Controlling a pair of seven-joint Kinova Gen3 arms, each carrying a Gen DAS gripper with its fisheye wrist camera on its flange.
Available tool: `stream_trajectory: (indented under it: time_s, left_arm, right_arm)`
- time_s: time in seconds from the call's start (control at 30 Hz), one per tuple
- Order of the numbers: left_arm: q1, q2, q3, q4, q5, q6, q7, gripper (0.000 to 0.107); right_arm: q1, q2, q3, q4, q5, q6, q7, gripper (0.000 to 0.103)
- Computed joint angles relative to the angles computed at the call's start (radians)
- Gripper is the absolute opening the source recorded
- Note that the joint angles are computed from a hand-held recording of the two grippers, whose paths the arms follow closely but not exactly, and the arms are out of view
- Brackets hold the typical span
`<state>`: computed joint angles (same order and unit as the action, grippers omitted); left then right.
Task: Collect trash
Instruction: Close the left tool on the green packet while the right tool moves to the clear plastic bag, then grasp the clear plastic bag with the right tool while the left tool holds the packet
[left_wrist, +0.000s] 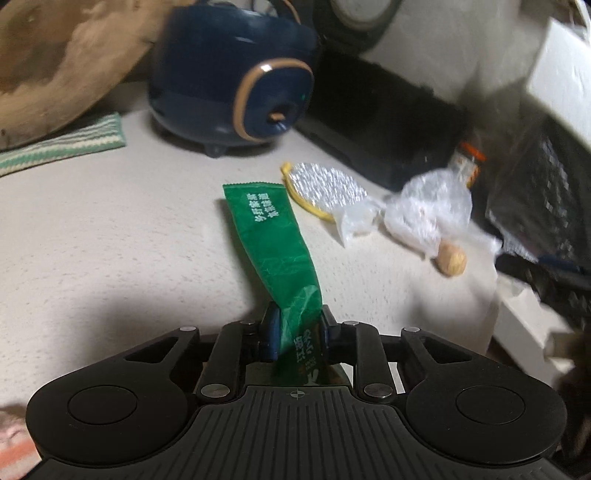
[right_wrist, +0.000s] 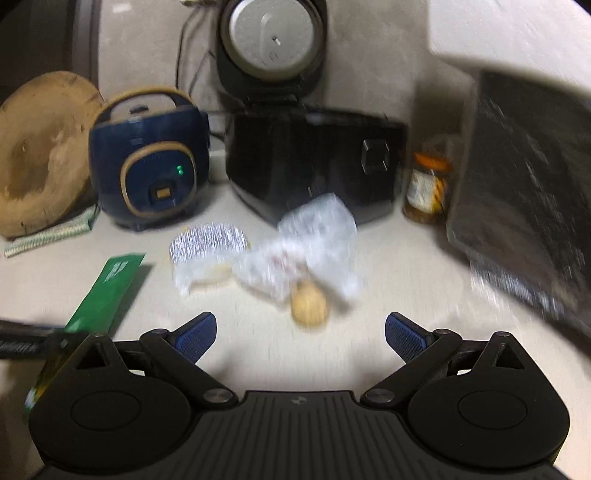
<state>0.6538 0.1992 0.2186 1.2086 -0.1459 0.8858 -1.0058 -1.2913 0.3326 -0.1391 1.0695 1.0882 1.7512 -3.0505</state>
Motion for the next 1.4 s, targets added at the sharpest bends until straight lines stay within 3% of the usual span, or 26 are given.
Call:
stream_trajectory:
  time_s: [0.13, 0.3, 0.47, 0.5, 0.57, 0.6, 0.63, 0.73, 0.87, 1.1, 1.4]
  left_arm:
    - [-0.040, -0.030, 0.004, 0.027, 0.062, -0.031, -0.025, 0.024]
    - [-0.079, -0.062, 0.015, 0.058, 0.126, -0.055, -0.064, 0.024]
    - [-0.099, -0.066, 0.017, 0.061, 0.152, -0.039, -0.064, 0.024]
    - [-0.097, -0.063, 0.017, 0.056, 0.149, -0.033, -0.058, 0.024]
    - [-0.098, -0.060, 0.018, 0.051, 0.150, -0.025, -0.059, 0.024]
    - [-0.099, -0.059, 0.018, 0.051, 0.153, -0.024, -0.062, 0.024]
    - [-0.099, -0.056, 0.019, 0.047, 0.153, -0.021, -0.064, 0.024]
    - [-0.091, -0.046, 0.020, 0.034, 0.148, -0.008, -0.063, 0.024]
    - [-0.079, -0.029, 0.023, 0.016, 0.154, 0.011, -0.066, 0.024]
    - [-0.058, -0.022, 0.024, 0.007, 0.159, 0.018, -0.068, 0.024]
    - [-0.044, -0.026, 0.029, 0.005, 0.160, 0.020, -0.071, 0.024]
  right_arm:
    - [0.051, -0.004, 0.024, -0.015, 0.048, -0.076, 0.115, 0.099]
    - [0.203, 0.009, 0.061, -0.057, -0.096, -0.134, 0.128, 0.099]
    - [0.324, -0.010, 0.076, 0.001, -0.230, -0.211, 0.048, 0.099]
    - [0.348, -0.024, 0.071, 0.023, -0.258, -0.245, 0.023, 0.094]
    - [0.390, -0.050, 0.058, 0.058, -0.305, -0.312, 0.001, 0.070]
    - [0.408, -0.058, 0.043, 0.068, -0.322, -0.340, 0.015, 0.045]
    - [0.413, -0.060, 0.035, 0.068, -0.335, -0.356, 0.037, 0.029]
    - [0.375, -0.055, 0.020, 0.051, -0.303, -0.342, 0.073, 0.015]
    - [0.335, -0.078, -0.003, 0.055, -0.291, -0.374, 0.088, 0.012]
    - [0.262, -0.139, -0.070, 0.134, -0.271, -0.443, 0.003, 0.011]
    - [0.188, -0.124, -0.117, 0.139, -0.308, -0.421, -0.030, 0.012]
